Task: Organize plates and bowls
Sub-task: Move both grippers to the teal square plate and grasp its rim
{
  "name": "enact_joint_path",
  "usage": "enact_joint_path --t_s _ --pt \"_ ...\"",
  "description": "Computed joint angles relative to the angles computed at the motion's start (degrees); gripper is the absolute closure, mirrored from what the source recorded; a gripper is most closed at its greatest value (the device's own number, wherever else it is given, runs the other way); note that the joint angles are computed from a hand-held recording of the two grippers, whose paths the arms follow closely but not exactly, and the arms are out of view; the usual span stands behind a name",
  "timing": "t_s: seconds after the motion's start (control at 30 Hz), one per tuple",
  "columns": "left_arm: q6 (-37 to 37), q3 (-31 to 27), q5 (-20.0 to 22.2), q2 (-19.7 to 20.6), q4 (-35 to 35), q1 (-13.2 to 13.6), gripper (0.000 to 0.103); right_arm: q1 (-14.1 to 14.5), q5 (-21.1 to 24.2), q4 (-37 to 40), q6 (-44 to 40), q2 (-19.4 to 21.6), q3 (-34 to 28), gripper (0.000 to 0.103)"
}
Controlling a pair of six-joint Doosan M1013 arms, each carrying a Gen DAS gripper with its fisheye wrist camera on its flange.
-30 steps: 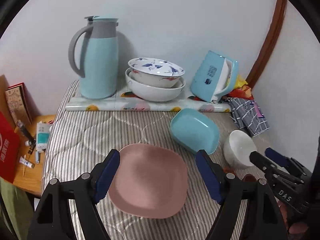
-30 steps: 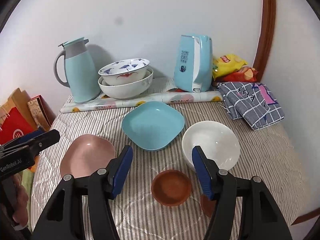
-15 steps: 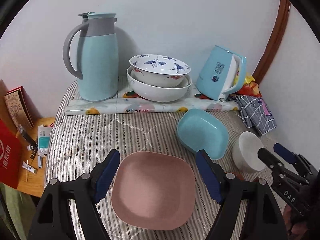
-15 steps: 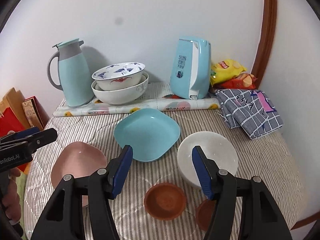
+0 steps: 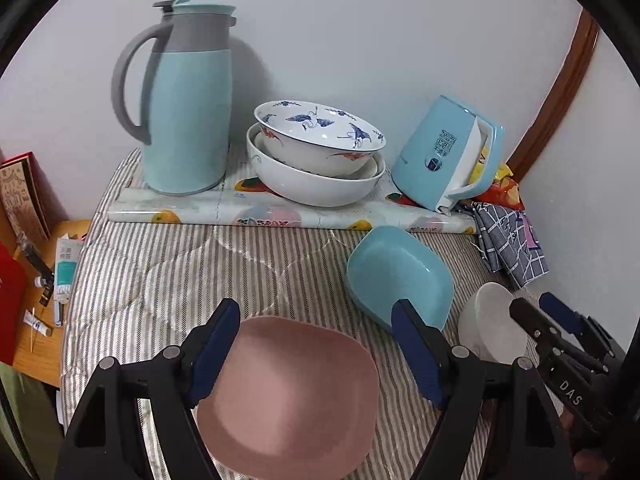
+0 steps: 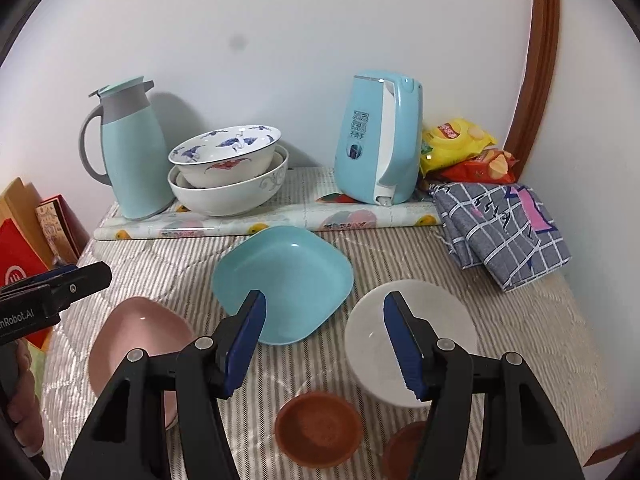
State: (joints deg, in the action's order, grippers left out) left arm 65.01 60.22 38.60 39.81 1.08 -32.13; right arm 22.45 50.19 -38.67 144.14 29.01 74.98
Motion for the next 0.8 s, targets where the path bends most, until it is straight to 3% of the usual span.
enact_joint_path --t_s 0.2,0.5,0.8 --pt "-0.2 -3.0 1.6 2.0 1.3 -0.4 0.027 -1.3 -0.3 0.2 -1.3 0.7 -1.1 0.046" --pt "-0.8 -8.9 4.5 5.9 4.5 -1.1 0.027 -4.7 -2.8 8.0 -6.4 2.2 -2.6 0.05" --pt "0.1 -16.5 8.6 10.9 2.4 -1.3 0.027 -7.1 -2.7 12.9 -10.6 4.5 -4.5 0.055"
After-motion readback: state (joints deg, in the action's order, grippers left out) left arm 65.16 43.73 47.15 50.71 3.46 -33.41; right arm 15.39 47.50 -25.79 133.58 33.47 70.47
